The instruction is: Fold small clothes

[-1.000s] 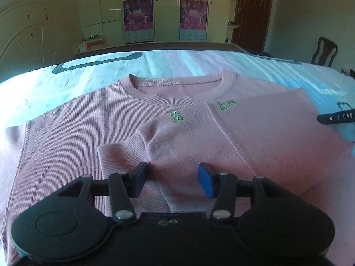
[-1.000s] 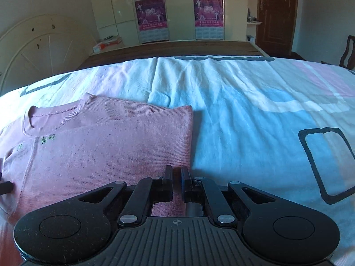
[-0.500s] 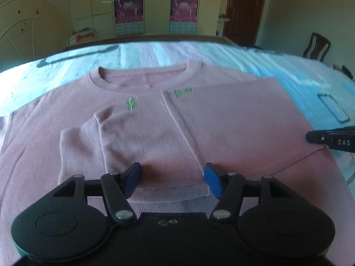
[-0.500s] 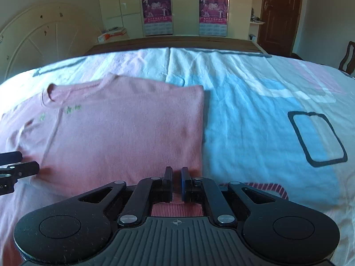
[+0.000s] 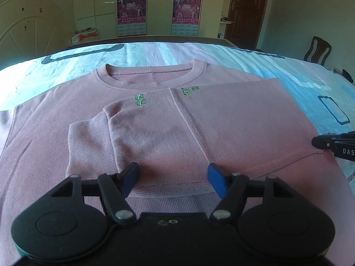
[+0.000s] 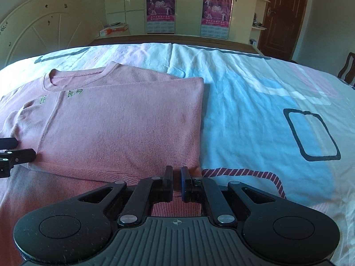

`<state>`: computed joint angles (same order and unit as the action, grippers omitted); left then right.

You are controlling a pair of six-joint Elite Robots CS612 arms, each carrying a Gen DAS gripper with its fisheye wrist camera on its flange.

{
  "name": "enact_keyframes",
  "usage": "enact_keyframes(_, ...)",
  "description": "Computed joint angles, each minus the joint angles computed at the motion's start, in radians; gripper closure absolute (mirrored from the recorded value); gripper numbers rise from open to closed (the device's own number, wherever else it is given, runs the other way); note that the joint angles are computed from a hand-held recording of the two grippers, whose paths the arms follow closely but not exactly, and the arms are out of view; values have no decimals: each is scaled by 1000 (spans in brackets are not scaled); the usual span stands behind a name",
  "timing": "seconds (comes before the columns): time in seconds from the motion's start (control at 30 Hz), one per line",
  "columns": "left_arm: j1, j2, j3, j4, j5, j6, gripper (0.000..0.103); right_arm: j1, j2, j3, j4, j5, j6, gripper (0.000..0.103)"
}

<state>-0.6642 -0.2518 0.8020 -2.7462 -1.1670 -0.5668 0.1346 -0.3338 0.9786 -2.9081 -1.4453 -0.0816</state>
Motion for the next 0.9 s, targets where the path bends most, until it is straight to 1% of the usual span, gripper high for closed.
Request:
enact_keyframes(0.03, -1, -8, 15, -14, 8, -5, 39, 1, -3, 2, 0, -2, 6, 98)
enact_keyframes(0.07, -3, -13, 27, -30, 20, -3, 40, 1, -7, 7, -14, 3, 19, 92)
enact_keyframes(0.1, -4, -16, 35, -38, 33, 3, 40, 0, -10, 15, -35, 15, 28, 80)
enact_keyframes(0.13, -7, -17, 35, -21, 54, 12, 40, -1, -13, 25, -60, 35, 31, 42)
enact_keyframes(0.17, -10, -16, 32, 5, 82, 8, 37, 2, -13, 31, -87, 43, 28, 22)
enact_keyframes(0.2, -9, -17, 32, 23, 88, -9, 36, 4, -11, 33, -102, 54, 17, 22)
enact_keyframes(0.23, -5, -21, 44, 7, 71, -24, 36, 5, -10, 31, -90, 68, 6, 29)
enact_keyframes(0.27, -1, -25, 57, -17, 58, -38, 36, 5, -8, 26, -67, 75, 3, 45)
enact_keyframes(0.3, 2, -30, 66, -22, 53, -46, 36, 6, -5, 17, -37, 71, 5, 50)
enact_keyframes(0.33, 3, -33, 71, -21, 56, -51, 36, 6, -1, 13, -25, 62, 13, 52)
enact_keyframes(0.4, 5, -44, 89, -31, 59, -65, 36, 5, -5, 21, -46, 60, 29, 58)
enact_keyframes(0.47, 7, -47, 98, -29, 53, -59, 36, 3, -11, 37, -93, 60, 48, 59)
enact_keyframes(0.5, 6, -46, 101, -33, 60, -45, 36, 2, -9, 36, -95, 65, 52, 59)
enact_keyframes(0.57, 4, -49, 108, -37, 74, -37, 36, 3, -2, 10, -16, 50, 51, 59)
enact_keyframes(0.6, 2, -52, 115, -42, 84, -41, 37, 3, -1, 9, -17, 47, 47, 59)
enact_keyframes(0.67, 0, -64, 147, -84, 112, -65, 41, 4, -9, 18, -22, 43, 46, 59)
enact_keyframes(0.7, 0, -70, 162, -93, 124, -81, 41, 3, -12, 22, -29, 47, 56, 59)
enact_keyframes(0.73, 0, -76, 174, -84, 139, -100, 41, 2, -14, 27, -32, 51, 66, 59)
enact_keyframes(0.77, 2, -80, 177, -54, 146, -110, 37, 2, -15, 29, -29, 51, 67, 59)
enact_keyframes(0.8, 7, -83, 178, -16, 130, -108, 26, 3, -14, 26, -15, 42, 59, 59)
enact_keyframes(0.83, 11, -85, 185, -20, 120, -102, 26, 5, -12, 23, -9, 32, 53, 59)
enact_keyframes(0.9, 14, -97, 207, -43, 112, -114, 26, 7, -14, 23, -10, 25, 70, 59)
